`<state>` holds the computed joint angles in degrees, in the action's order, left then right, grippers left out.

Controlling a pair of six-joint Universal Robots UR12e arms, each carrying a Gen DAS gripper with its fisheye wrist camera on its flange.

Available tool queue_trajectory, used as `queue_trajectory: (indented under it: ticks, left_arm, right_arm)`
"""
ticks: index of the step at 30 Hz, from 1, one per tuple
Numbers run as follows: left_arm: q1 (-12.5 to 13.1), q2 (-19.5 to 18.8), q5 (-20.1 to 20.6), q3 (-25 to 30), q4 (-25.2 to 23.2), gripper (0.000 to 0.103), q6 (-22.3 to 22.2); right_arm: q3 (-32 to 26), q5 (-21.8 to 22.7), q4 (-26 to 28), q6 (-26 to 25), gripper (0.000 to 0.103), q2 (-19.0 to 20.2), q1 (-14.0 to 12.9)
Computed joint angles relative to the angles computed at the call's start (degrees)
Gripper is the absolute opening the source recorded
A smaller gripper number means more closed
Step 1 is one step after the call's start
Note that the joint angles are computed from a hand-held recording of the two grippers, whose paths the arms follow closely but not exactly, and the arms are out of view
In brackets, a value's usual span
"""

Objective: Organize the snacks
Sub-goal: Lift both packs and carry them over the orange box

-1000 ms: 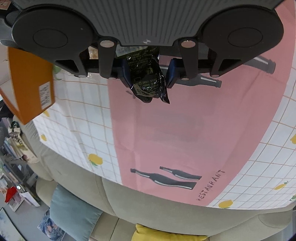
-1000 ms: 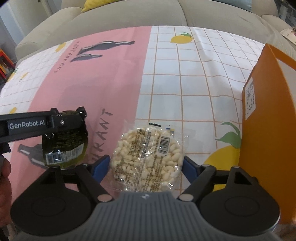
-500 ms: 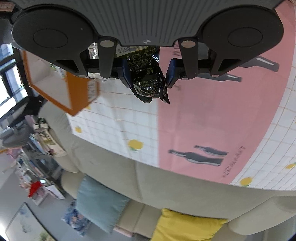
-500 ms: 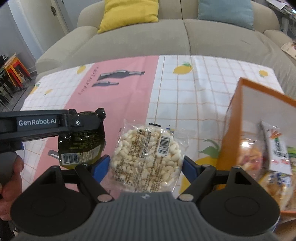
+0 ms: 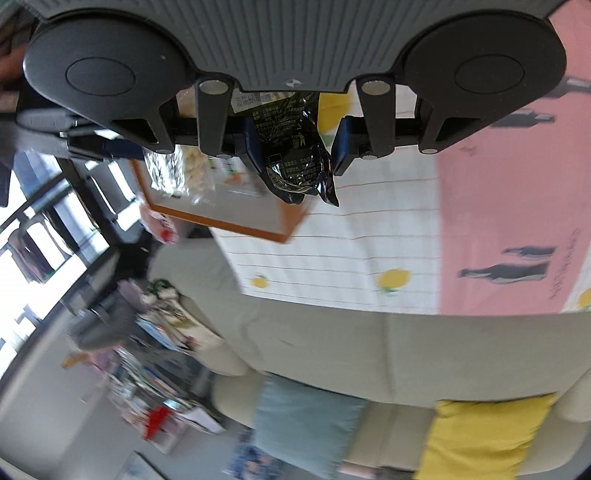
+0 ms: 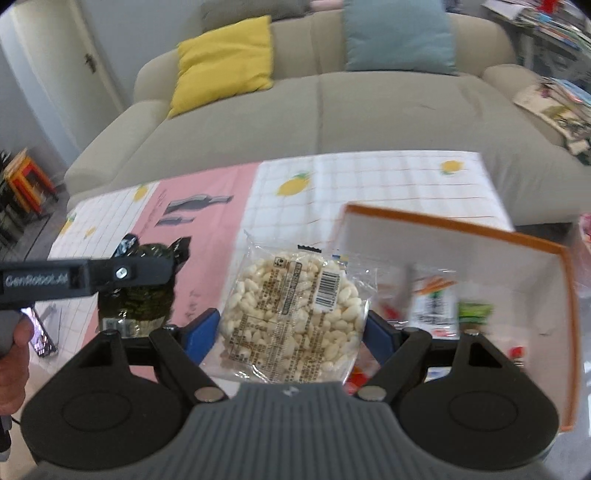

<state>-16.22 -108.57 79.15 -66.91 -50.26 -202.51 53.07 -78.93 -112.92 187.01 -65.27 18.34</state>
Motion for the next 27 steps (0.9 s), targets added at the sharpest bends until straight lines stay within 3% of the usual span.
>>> queue_trajectory:
  ticks: [5, 11, 16, 22, 27]
  left_arm:
    - [-1.62, -4.75, -3.9, 7.84, -3.91, 0.045, 3.69]
    - [-3.89, -11.7, -5.1, 18.44, -11.76, 0.045, 9.07]
    - [-5.61, -17.33, -2.17, 26.48, -18.4, 0.045, 14.19]
    - [-6.42, -23.27, 2.53, 35.49, -27.54, 0.045, 18.74]
    - [-6.81, -27.27, 5.66, 41.45, -31.89, 0.045, 21.65]
  right_arm:
    - [0.14, -1.9, 1.85, -0.2, 0.08, -1.38, -3.28]
    - [-1.6, -4.76, 7.68, -1.62, 0.08, -0.6, -5.94]
    - [-2.86, -10.28, 11.34, -7.13, 0.08, 1.35, -6.07]
    - [-5.55, -8.9, 16.27, -9.52, 0.08, 4.56, -6.86]
    - [-7.78, -8.53, 19.06, -8.77, 0.08, 7.0, -7.21]
